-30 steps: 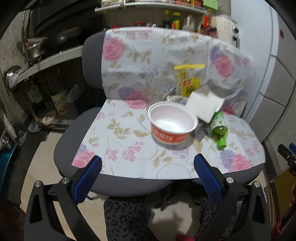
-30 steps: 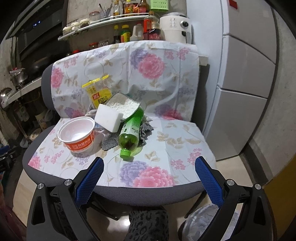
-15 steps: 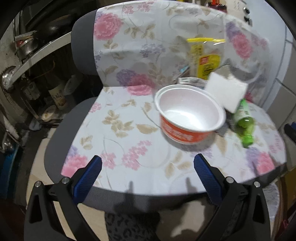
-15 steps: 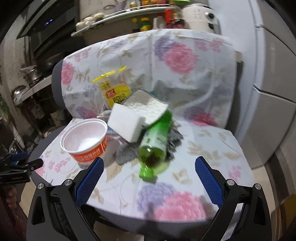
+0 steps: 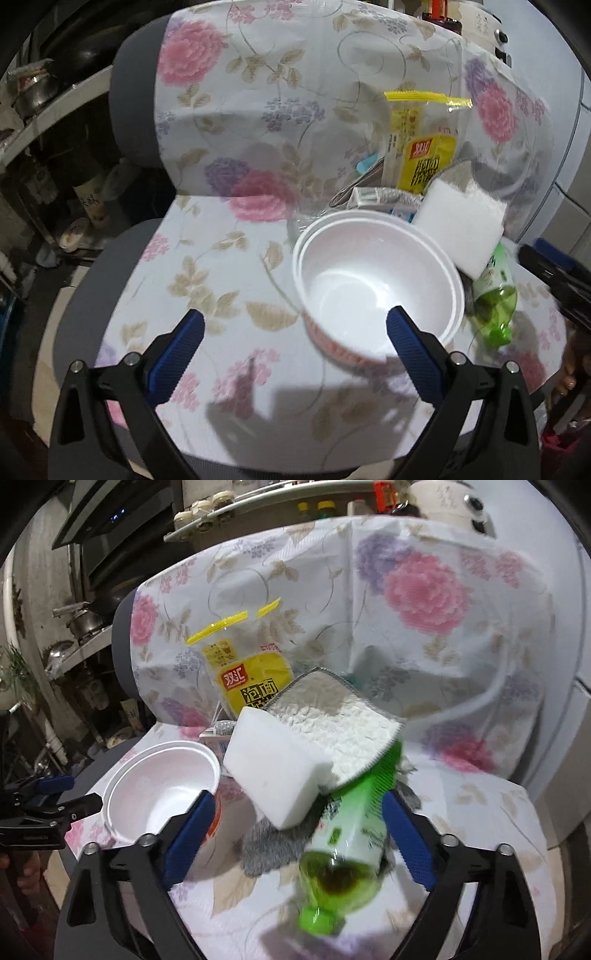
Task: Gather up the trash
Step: 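Grasp the white noodle bowl rim with the left tool while the right tool grasps the white foam block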
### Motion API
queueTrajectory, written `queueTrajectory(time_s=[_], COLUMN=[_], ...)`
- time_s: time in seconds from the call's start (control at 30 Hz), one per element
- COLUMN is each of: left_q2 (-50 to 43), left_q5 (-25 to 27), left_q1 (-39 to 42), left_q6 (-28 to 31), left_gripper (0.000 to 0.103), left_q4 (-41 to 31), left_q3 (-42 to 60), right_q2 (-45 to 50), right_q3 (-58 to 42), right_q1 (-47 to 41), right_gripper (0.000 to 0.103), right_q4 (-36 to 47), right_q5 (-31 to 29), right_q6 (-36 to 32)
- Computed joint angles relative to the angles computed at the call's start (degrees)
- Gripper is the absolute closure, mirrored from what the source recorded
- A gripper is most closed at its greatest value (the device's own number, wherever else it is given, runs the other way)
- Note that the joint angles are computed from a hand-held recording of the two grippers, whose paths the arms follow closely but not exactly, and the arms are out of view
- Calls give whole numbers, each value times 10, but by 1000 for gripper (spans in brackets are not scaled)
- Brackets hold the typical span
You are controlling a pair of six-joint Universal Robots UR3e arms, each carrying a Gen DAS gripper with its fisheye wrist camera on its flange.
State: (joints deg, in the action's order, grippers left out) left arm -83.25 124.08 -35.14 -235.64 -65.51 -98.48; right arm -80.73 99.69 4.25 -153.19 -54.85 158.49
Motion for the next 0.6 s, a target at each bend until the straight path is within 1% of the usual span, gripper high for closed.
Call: queueTrajectory(time_s=[0.03, 0.1, 0.13, 0.2, 0.33, 0.4, 0.47, 0.53, 0.57, 0.6], left_q2=[0, -1, 1, -1, -2, 0, 4, 5, 6, 7], left_q5=[-8, -22, -35, -45, -64, -76, -88, -90, -91, -92], left_q1=[11, 29, 39, 47, 65, 77, 88, 94, 94, 96], left_q6=[10, 22, 36, 52, 69, 73, 75, 74, 72, 69], left_gripper=[18, 28, 31, 39, 40, 40, 40, 40, 40, 40], left_q4=[9, 20, 37, 57, 97, 115, 127, 128, 127, 125], left_q3=[-2, -4, -12, -17, -38, -51, -64, -72, -74, -77], right_q2=[25, 49, 65, 87, 142, 167, 180, 173, 162, 154], right_q3=[-27, -56, -76, -104, -172, -197, -209, -198, -182, -171], right_q1=[2, 2, 4, 9, 30, 33, 34, 40, 44, 47], right_gripper=[45, 45, 45, 45, 41, 32, 32, 32, 34, 39], right_q4=[12, 24, 32, 45, 71, 82, 95, 92, 88, 87], right_q5=[8, 25, 32, 34, 3, 4, 14, 9, 14, 18], right_q6=[-3, -1, -2, -6, -7, -7, -13, -25, -42, -55])
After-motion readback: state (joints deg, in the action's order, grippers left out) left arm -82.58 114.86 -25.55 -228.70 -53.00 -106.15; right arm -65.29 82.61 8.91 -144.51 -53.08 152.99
